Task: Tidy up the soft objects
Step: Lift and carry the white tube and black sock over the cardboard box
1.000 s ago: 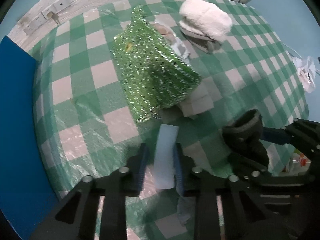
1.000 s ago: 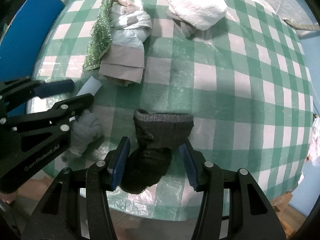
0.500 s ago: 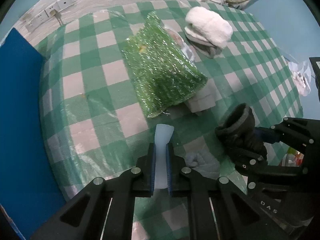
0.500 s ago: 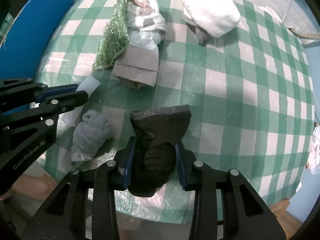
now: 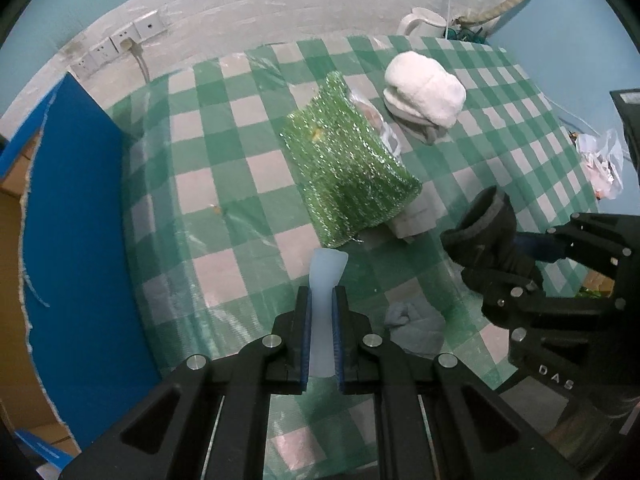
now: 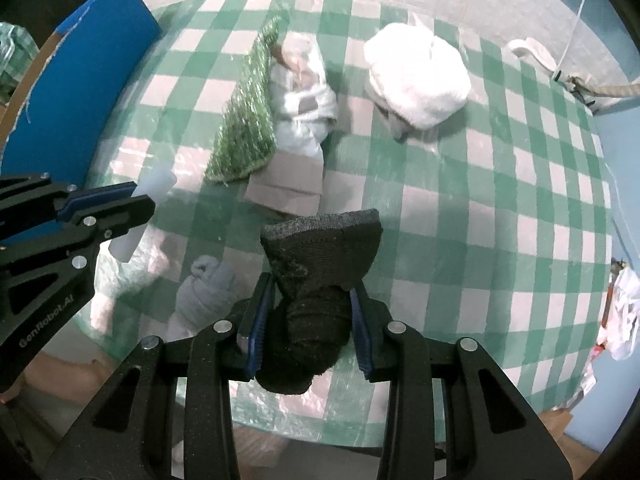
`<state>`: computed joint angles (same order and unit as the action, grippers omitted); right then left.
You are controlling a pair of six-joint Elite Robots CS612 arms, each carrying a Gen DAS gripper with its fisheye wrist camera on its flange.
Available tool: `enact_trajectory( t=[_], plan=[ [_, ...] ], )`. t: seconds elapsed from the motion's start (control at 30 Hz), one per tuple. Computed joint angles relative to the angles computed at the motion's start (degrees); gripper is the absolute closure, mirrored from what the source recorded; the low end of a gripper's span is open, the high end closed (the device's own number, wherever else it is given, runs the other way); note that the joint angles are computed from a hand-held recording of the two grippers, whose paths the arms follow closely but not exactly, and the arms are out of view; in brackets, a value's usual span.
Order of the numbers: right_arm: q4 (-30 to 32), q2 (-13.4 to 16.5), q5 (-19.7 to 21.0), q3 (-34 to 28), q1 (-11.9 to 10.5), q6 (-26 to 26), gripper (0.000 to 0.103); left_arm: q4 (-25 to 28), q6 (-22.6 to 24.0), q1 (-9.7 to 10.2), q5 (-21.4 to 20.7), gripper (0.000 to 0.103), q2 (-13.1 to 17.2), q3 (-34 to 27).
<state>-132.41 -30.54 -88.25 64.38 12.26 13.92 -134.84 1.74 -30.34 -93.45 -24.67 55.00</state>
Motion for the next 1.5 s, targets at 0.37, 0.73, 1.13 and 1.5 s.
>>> enact_trajectory(
  t=[0.37,0.73,1.13,1.5],
  plan=[
    [0.49,0.59,-0.6,-3.99,-0.78,-1.02,0.068,-2.85,0.34,0.58,2.49,0.094,-1.61,1.91],
    [-3.21,-1.92,-1.46,-0.38,0.29,-1.09,0.068,-4.96,0.53,0.97,4.83,0.094,-2.71,2.91],
    [-3.62,-1.78,-1.18,-2.5,0.99,-1.99,0.068,-6.21,-0.65,1.91,5.67,0.094,-3.54,3.52],
    [-2.73,-0.72,-1.06,-6.1,1.94,-3.25,0.068,-7.1,-2.05,2.98,6.2,0.094,-4.47,4.17]
  ],
)
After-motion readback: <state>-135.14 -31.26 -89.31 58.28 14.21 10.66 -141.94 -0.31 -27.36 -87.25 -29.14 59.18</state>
